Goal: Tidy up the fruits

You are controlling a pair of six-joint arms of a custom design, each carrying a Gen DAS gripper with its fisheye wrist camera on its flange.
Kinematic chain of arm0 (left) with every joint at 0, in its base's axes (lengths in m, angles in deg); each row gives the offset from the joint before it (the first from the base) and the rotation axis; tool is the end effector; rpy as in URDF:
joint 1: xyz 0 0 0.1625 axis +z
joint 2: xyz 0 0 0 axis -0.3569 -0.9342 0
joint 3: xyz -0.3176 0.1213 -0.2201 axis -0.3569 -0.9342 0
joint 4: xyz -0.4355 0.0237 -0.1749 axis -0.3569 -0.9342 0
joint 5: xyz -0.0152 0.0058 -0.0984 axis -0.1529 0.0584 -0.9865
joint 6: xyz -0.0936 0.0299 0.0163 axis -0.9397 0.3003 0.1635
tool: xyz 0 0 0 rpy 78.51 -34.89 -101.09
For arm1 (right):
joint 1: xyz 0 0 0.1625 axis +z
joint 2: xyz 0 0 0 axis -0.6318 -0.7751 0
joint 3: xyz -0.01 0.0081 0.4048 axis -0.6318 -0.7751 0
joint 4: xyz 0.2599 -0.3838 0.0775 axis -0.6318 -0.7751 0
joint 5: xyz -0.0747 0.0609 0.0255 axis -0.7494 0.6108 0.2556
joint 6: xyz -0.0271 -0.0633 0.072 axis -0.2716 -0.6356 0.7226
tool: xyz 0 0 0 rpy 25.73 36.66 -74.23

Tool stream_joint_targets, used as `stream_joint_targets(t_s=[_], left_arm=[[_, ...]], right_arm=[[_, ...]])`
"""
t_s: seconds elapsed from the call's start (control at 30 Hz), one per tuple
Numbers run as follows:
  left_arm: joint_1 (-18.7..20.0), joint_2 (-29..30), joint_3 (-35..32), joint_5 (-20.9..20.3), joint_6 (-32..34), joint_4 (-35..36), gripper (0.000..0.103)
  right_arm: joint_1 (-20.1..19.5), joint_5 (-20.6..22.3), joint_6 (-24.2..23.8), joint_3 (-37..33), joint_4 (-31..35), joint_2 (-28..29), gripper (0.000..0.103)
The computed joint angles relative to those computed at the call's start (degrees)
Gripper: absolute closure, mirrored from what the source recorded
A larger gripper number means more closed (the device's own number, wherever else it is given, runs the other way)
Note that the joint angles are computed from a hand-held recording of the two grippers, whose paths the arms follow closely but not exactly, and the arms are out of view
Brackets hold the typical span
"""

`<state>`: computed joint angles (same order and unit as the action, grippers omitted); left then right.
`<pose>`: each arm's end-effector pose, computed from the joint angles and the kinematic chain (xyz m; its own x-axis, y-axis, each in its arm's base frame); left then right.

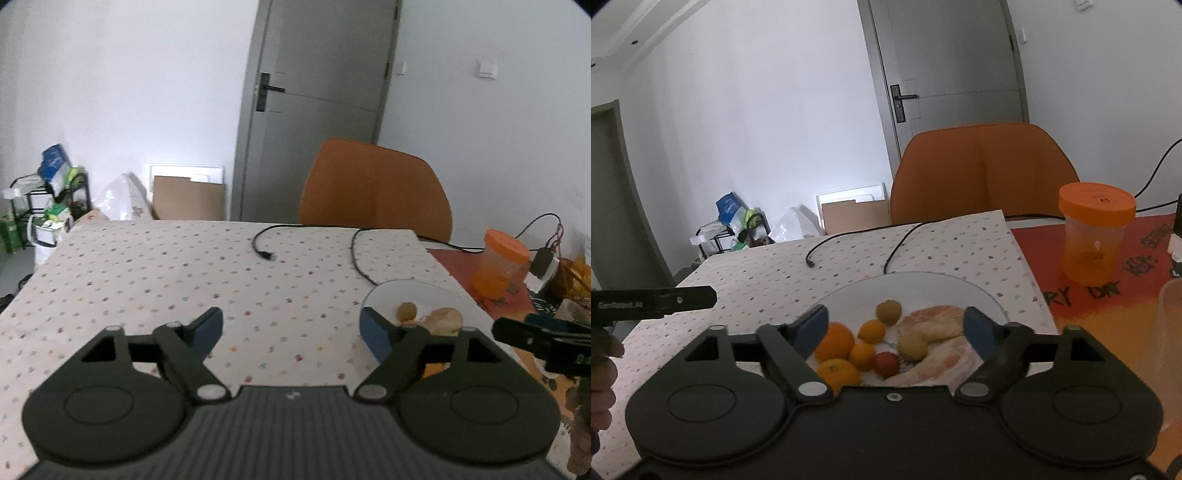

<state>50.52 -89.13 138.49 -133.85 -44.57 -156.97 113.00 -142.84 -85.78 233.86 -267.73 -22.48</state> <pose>-0.3222 -0.4146 0.0504 -0.7397 0.4112 -0.5327 0.6712 0.5074 -0.5403 0.0308 -0.3442 0.3065 -0.8284 0.1170 0.5478 -0.4468 0.4518 -0.7722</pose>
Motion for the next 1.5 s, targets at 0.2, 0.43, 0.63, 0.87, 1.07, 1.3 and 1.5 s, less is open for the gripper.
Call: stream_joint_targets(t_s=[0.2, 0.43, 0.63, 0.87, 1.07, 1.3, 1.5], left_arm=[[-0.93, -3.73, 3.54, 2.44, -3.22, 2.86, 0.008], [-1.80, -7.12, 7.03, 3.20, -3.98, 2.80, 0.006], [-2.17, -10.83, 10.37, 4.10, -4.93, 3.95, 0.004], [-2.97, -15.82, 14.07, 5.45, -5.61, 5.76, 0.003], [-4.19, -19.94, 16.29, 7.46, -7.89, 8.52, 0.003], [-5.78, -25.03, 18.87, 8.53, -9.72, 11.81, 0.003], [-7.73, -28.18, 20.74, 10.50, -10.99, 14.74, 0.002]], right_arm=[[2.94, -2.13, 1.78, 1.86, -2.14, 0.21, 0.006], [6.83, -5.77, 2.52, 3.24, -3.87, 1.59, 0.003], [11.13, -10.79, 2.72, 3.59, -7.22, 5.02, 0.000], [16.69, -16.84, 2.42, 4.11, -13.39, 10.42, 0.000], [19.26, -18.89, 3.97, 4.38, -15.65, 12.79, 0.000], [21.99, -21.85, 9.08, 4.74, -16.84, 14.32, 0.000], [24.52, -25.63, 12.26, 5.63, -18.62, 15.24, 0.000]])
